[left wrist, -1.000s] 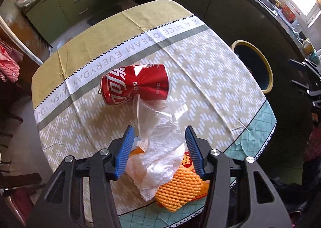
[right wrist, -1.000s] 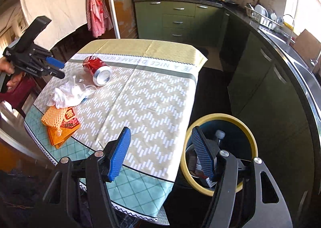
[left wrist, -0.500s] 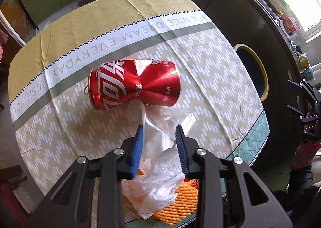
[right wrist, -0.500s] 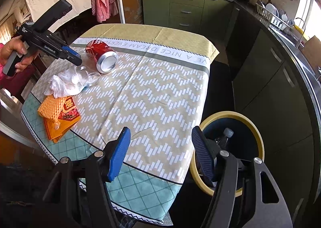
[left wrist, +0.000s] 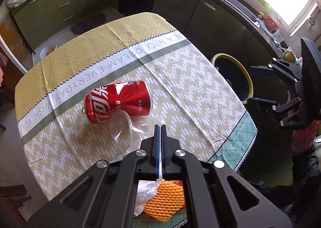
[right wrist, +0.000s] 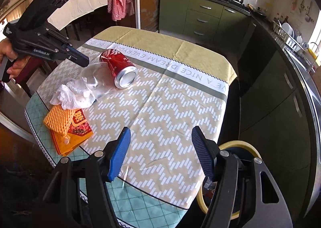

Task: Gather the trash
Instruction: 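Grasp the red cola can with the right gripper while the left gripper grasps the clear plastic cup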

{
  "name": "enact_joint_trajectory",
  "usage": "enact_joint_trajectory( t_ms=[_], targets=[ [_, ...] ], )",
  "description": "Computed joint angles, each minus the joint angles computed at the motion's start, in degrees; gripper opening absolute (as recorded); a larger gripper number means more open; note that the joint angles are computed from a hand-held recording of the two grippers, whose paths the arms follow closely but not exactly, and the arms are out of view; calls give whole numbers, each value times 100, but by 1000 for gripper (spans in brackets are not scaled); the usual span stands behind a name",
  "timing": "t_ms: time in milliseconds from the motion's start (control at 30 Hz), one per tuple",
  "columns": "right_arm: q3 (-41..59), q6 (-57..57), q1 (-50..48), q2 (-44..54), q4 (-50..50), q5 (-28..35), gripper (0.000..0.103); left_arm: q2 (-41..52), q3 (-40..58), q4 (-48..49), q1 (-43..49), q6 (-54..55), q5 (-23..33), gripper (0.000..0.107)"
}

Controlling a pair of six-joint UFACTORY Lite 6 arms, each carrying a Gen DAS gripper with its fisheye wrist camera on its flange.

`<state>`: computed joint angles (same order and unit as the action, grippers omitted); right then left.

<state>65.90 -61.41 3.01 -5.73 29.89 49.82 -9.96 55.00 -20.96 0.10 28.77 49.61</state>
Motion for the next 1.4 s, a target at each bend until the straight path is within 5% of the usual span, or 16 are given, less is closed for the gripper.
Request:
enact_joint_trajectory(
  t_ms=[200, 267, 400, 733, 1033, 1167, 1400],
  targets=[
    [768, 669, 774, 624, -420, -107, 63, 350, 114, 189, 314, -162, -96, 9],
    [729, 752, 904, 649, -527, -165, 63, 569, 257, -22, 650, 47, 2, 49],
    [611, 825, 963, 702, -673, -263, 63, 1102, 379, -597, 1020, 613, 323, 43],
    [584, 750, 701, 811, -697, -301, 63, 1689, 482, -1157, 898, 858, 459, 5],
    [1269, 354, 809, 1202, -434, -108, 64, 371, 330, -955, 799, 710, 803, 5],
    [1659, -631, 1404, 1510, -352, -230, 77, -447, 497, -403, 1021, 516, 1233, 5],
    [4044, -590, 2658, 3575, -1407, 509, 88, -1345, 597, -170, 2081, 962, 2041, 5]
  ],
)
